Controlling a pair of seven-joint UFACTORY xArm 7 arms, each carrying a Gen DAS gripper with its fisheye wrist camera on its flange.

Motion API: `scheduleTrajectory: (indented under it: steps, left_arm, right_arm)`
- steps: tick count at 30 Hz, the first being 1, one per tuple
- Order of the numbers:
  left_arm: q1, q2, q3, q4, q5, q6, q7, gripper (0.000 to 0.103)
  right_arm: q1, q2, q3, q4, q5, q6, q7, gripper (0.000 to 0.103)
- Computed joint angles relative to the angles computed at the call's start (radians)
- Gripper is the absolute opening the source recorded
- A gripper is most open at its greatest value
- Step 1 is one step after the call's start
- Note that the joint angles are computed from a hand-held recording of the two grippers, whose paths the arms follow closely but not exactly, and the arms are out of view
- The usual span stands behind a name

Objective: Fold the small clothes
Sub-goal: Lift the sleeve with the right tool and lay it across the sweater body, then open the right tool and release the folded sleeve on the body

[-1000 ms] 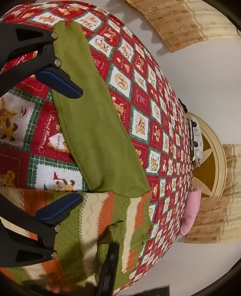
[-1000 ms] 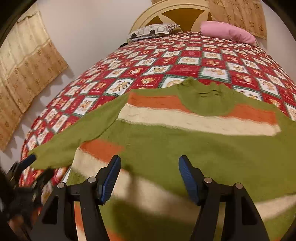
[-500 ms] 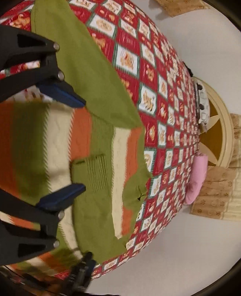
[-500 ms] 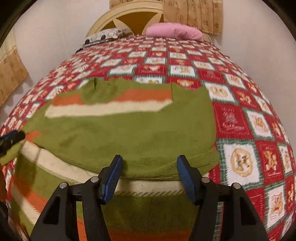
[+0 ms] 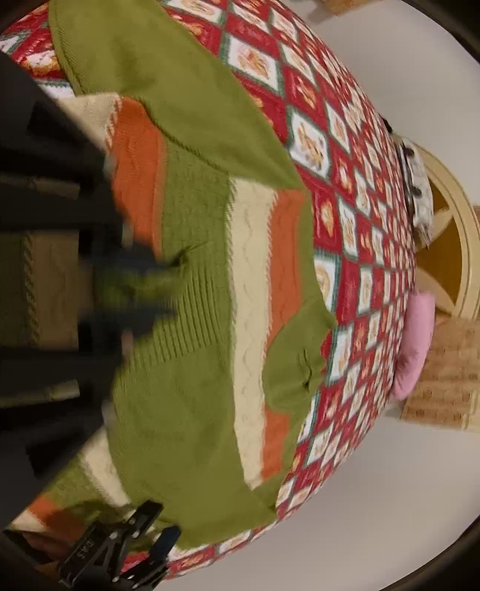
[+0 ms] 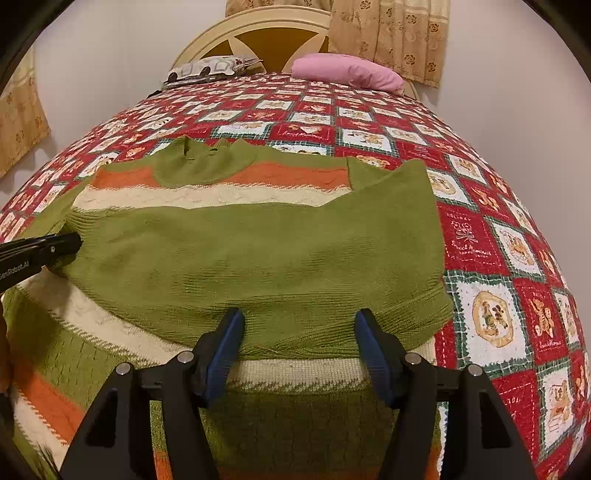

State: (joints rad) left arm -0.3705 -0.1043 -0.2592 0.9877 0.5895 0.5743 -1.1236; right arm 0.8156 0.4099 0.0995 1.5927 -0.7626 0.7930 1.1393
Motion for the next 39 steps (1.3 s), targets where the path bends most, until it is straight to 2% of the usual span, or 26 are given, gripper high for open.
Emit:
scheduleTrajectory:
  steps: [3,5,9,10,12,13,14,15,16,18,19,21,23,24,27,29,31,34,37,39]
  left_arm:
    - [0.001,-0.016,-0.002,-0.004,0.012,0.007,-0.005,0.007]
    - [0.008,-0.035,-0.004,-0.014,0.022,0.008,-0.016,0.007]
    - [0.039,-0.094,-0.01,-0.056,0.029,-0.018,-0.036,0.006]
    - [0.045,-0.101,-0.014,-0.063,0.03,-0.021,-0.03,0.007]
    - [0.058,-0.095,-0.021,-0.065,0.028,-0.009,-0.025,0.006]
    - [0.062,-0.091,-0.023,-0.065,0.026,-0.01,-0.028,0.007]
    - [0.064,-0.086,-0.021,-0.069,0.02,-0.019,-0.029,0.007]
    - [0.064,-0.075,-0.018,-0.07,0.003,-0.024,-0.023,0.009]
    - [0.064,-0.074,-0.018,-0.072,-0.003,-0.019,-0.027,0.015]
    - [0.066,-0.075,-0.017,-0.081,-0.008,-0.023,-0.044,0.016]
    - [0.066,-0.078,-0.017,-0.085,-0.007,-0.029,-0.044,0.02]
    - [0.068,-0.086,-0.025,-0.083,0.01,-0.006,-0.049,0.032]
    - [0.071,-0.102,-0.035,-0.086,0.039,0.01,-0.056,0.034]
    - [0.071,-0.113,-0.044,-0.084,0.054,0.042,-0.055,0.039]
    - [0.075,-0.179,-0.044,-0.126,0.053,0.052,-0.054,0.056]
    - [0.087,-0.23,-0.048,-0.16,0.05,0.054,-0.05,0.057]
    - [0.103,-0.291,-0.055,-0.201,0.043,0.062,-0.033,0.061]
    - [0.135,-0.38,-0.078,-0.259,0.043,0.108,-0.002,0.067]
    - [0.16,-0.452,-0.093,-0.307,0.027,0.166,0.039,0.074]
    - [0.17,-0.519,-0.089,-0.353,0.009,0.192,0.06,0.075]
  right_arm:
    - [-0.001,-0.005,0.001,-0.005,0.001,-0.007,0.003,0.064]
    - [-0.013,-0.025,0.006,-0.026,0.011,-0.045,0.003,0.064]
    - [0.0,-0.083,-0.011,-0.076,-0.094,-0.106,0.121,0.067]
    - [-0.007,-0.077,-0.001,-0.065,-0.089,-0.098,0.11,0.068]
    - [-0.026,-0.04,0.022,-0.018,-0.013,-0.038,0.034,0.068]
    - [-0.066,-0.019,0.055,-0.009,0.072,-0.031,-0.021,0.068]
    - [-0.077,-0.023,0.053,-0.025,0.115,-0.054,-0.034,0.068]
    - [-0.061,-0.053,0.015,-0.074,0.124,-0.115,-0.005,0.068]
    - [-0.073,-0.082,0.02,-0.107,0.108,-0.14,0.043,0.068]
    - [-0.079,-0.111,0.018,-0.13,0.104,-0.157,0.071,0.068]
    - [-0.08,-0.115,0.021,-0.122,0.099,-0.155,0.072,0.068]
    - [-0.076,-0.082,0.042,-0.04,0.11,-0.103,-0.002,0.068]
    - [-0.062,-0.024,0.05,0.064,0.129,-0.056,-0.08,0.068]
    - [-0.049,0.014,0.048,0.123,0.139,-0.037,-0.111,0.068]
    - [-0.011,0.122,0.028,0.259,0.196,0.032,-0.163,0.068]
    - [-0.005,0.17,0.033,0.285,0.256,0.042,-0.192,0.069]
    - [0.06,0.175,-0.027,0.275,0.198,0.044,-0.159,0.069]
    - [0.076,0.185,-0.027,0.31,0.214,0.082,-0.174,0.069]
    - [0.09,0.215,-0.034,0.387,0.227,0.095,-0.202,0.069]
    - [0.104,0.271,-0.04,0.487,0.237,0.11,-0.227,0.069]
